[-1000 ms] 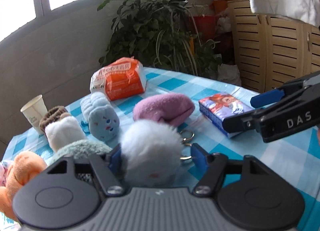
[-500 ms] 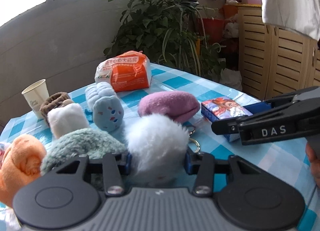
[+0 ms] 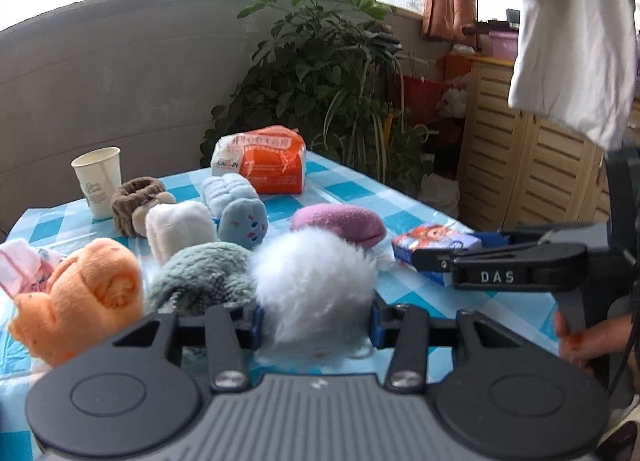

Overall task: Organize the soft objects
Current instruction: 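Carry the tissue pack and white pompom into the box and release both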

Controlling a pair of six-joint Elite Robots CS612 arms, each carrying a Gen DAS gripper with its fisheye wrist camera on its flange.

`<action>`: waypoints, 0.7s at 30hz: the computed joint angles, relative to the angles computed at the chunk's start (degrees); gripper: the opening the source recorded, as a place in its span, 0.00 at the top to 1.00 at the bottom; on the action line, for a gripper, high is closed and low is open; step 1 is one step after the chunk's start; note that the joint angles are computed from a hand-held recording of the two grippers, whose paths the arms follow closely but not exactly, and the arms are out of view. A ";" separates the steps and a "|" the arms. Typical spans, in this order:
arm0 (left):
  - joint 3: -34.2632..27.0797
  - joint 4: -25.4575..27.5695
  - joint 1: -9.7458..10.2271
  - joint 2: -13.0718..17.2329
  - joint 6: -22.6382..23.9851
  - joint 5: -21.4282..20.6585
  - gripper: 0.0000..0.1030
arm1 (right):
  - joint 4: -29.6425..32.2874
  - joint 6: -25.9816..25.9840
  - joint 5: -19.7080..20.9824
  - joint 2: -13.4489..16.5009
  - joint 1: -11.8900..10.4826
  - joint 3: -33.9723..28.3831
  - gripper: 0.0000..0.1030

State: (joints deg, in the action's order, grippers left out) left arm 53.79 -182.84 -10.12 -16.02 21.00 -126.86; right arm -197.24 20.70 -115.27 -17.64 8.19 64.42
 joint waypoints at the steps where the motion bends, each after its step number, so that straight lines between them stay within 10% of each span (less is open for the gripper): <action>1: -0.09 -0.28 0.22 0.06 -0.28 -0.51 0.56 | -0.26 0.65 -0.06 0.07 0.19 0.02 0.30; 21: -5.10 -3.45 4.61 2.00 -9.11 -5.27 0.56 | -1.42 0.27 -1.59 0.60 3.95 -3.56 0.31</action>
